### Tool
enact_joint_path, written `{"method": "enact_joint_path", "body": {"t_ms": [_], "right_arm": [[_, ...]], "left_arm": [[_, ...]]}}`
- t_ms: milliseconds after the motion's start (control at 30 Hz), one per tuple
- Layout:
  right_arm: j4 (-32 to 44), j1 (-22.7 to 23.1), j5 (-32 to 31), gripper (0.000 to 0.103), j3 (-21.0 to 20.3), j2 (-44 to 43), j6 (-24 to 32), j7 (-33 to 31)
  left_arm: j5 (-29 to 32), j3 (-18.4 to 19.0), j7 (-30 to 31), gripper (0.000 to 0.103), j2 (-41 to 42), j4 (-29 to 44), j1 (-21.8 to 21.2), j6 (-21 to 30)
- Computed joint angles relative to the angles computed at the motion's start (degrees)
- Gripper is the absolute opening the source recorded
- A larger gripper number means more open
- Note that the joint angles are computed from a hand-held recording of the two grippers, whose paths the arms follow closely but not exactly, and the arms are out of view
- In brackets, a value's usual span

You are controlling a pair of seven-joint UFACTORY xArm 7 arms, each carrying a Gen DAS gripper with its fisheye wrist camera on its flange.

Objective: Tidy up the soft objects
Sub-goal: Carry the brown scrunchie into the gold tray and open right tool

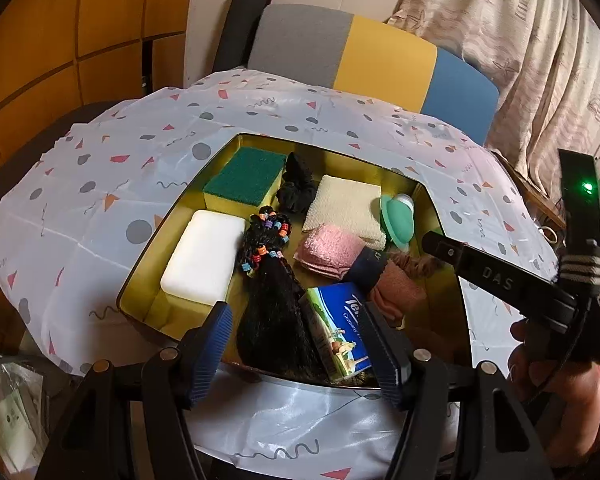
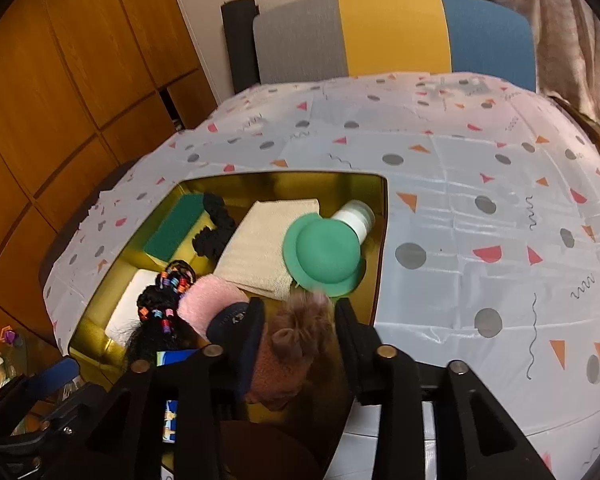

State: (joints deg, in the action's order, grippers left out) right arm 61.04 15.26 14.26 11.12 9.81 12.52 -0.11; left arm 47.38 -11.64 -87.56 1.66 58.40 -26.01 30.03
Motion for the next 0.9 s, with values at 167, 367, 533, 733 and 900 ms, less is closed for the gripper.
{"method": "enact_joint_path", "body": {"t_ms": [167, 367, 533, 733, 900], "right_arm": [[-3.5, 0.1, 0.2, 0.051, -0.3, -3.1, -3.0, 1.2], [-8.0, 1.6, -6.6, 0.071, -2.5, -7.2, -5.4, 7.5], [-11.1, 1.9, -14.9, 0.091, -2.9, -10.4, -6.7, 14.0], [-12.5, 1.2, -22.3, 0.103, -1.6, -12.6, -5.4, 20.8], [-13.5, 0.6, -27.4, 0.103, -0.6, -13.9, -4.6, 25.8]], "left_arm": [[-1.3, 0.0, -0.2, 0.066, 0.1, -0.2, 0.1, -0.4], [-0.7, -0.5, 0.1, 0.066, 0.2, 1.1, -0.8, 3.5], [1.3, -1.0, -1.8, 0.066, 0.1, 2.8, -2.0, 10.7], [0.4, -1.3, -2.7, 0.066, -2.1, 0.8, -1.2, 9.9], [-0.8, -2.3, -1.4, 0.066, -2.0, 1.7, -1.4, 14.5]]}}
